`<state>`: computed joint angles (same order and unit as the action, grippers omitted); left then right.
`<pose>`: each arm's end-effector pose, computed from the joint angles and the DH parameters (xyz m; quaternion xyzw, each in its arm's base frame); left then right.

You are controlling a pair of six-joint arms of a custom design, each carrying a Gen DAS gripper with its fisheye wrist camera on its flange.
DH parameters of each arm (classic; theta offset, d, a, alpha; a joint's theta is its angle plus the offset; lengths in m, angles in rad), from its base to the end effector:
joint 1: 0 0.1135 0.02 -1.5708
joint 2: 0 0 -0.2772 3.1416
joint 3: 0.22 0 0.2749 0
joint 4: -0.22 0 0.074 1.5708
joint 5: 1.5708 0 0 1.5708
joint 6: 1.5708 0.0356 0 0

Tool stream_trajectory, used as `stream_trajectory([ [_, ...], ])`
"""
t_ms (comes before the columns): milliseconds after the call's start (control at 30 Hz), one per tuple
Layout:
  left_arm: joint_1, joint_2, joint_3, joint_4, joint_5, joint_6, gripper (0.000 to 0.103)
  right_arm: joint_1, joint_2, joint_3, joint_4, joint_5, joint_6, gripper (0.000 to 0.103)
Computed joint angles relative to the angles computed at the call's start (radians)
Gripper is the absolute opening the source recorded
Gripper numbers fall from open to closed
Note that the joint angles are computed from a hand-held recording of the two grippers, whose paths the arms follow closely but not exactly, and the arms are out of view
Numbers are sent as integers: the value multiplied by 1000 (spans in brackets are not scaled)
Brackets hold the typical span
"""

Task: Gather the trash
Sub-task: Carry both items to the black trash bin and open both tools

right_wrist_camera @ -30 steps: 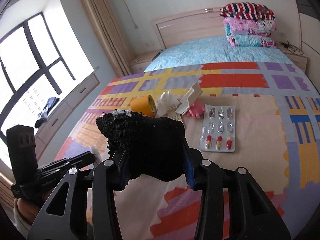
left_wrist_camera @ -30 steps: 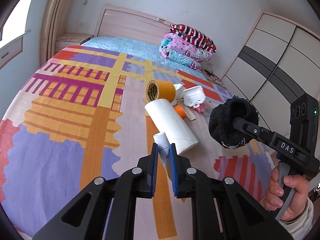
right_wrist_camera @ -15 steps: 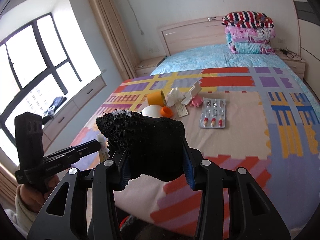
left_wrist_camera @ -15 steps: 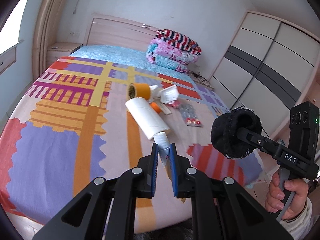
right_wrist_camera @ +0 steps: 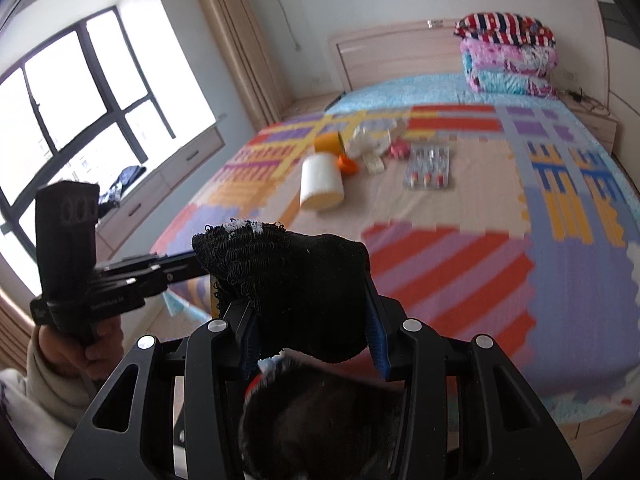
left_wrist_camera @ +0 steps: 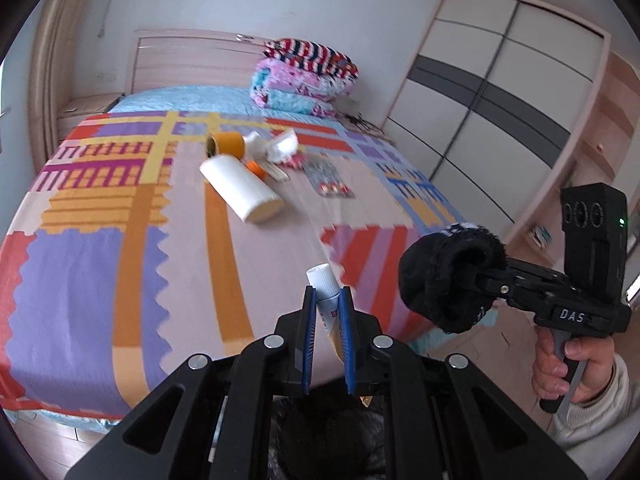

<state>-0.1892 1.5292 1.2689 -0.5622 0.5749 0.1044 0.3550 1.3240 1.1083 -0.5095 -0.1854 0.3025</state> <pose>0.3439 -0.0856 0.3033 0.2331 0.8679 -0.2785 0.3390 0.2872 0.1135 0.3112 -0.0618 0.9067 0.2118 0.3594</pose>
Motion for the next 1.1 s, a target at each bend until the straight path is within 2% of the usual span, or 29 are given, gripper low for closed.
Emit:
stream_trajectory([
  [267, -72, -28, -118, -47, -20, 90, 11, 51, -90, -141, -39, 19, 16, 43],
  [533, -106, 12, -189, -46, -65, 126, 11, 75, -121, -244, -45, 33, 36, 44],
  [900, -124, 110, -252, -11, -137, 146, 11, 109, -16, -358, 10, 39, 77, 45],
  [1100, -149, 140, -285, 27, -195, 135, 11, 113, 67, -368, 40, 25, 80, 45],
])
